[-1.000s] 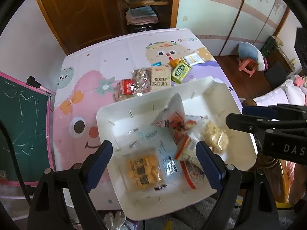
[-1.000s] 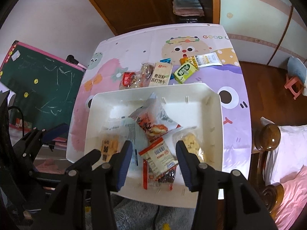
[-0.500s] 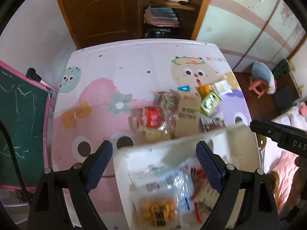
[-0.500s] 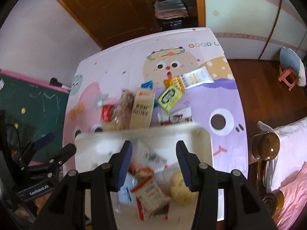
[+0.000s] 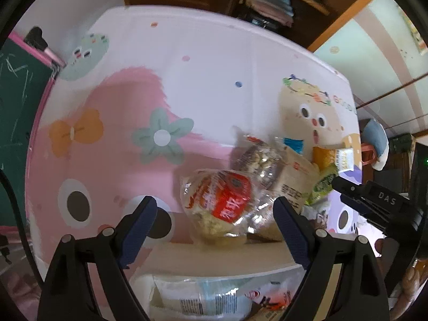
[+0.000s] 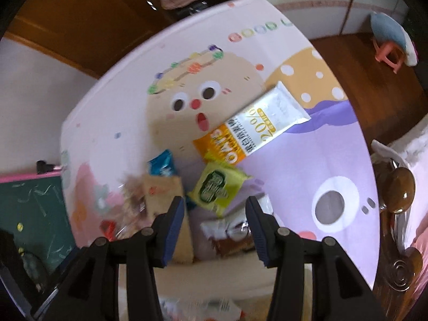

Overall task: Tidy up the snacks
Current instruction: 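Grasp the red-labelled bread bag with the left gripper while the right grasps the green packet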

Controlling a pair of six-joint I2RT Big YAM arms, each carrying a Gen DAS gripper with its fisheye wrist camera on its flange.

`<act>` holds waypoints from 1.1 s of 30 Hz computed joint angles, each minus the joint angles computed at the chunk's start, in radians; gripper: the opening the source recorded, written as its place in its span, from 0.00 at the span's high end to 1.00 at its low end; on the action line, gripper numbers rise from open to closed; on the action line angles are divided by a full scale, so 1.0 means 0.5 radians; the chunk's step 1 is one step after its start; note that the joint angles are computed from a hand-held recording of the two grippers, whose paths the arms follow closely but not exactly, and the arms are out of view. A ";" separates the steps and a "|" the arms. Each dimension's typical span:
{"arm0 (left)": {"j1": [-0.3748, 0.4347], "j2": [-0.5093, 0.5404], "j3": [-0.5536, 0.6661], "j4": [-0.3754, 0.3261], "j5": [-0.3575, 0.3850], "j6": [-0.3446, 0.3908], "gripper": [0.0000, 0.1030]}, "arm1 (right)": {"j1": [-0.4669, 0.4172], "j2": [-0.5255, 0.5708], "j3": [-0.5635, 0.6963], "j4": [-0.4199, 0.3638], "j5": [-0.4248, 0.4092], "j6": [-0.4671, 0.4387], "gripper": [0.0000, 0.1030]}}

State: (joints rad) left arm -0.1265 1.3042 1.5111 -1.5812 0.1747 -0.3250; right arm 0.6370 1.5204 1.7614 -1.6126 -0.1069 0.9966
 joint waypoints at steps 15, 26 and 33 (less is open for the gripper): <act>-0.085 0.157 -0.036 0.031 -0.022 0.043 0.15 | -0.008 0.110 -0.080 0.104 -0.134 0.005 0.53; -0.175 0.114 -0.053 0.165 -0.117 0.152 0.46 | 0.047 0.149 -0.031 0.122 -0.042 -0.029 0.61; -0.173 0.038 -0.095 0.257 -0.118 0.220 0.52 | 0.098 0.139 -0.003 0.136 0.010 -0.014 0.62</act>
State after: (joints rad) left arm -0.2131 1.3230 1.4636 -1.4528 0.1155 -0.2153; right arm 0.6858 1.5900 1.7602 -1.5445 -0.1017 0.9895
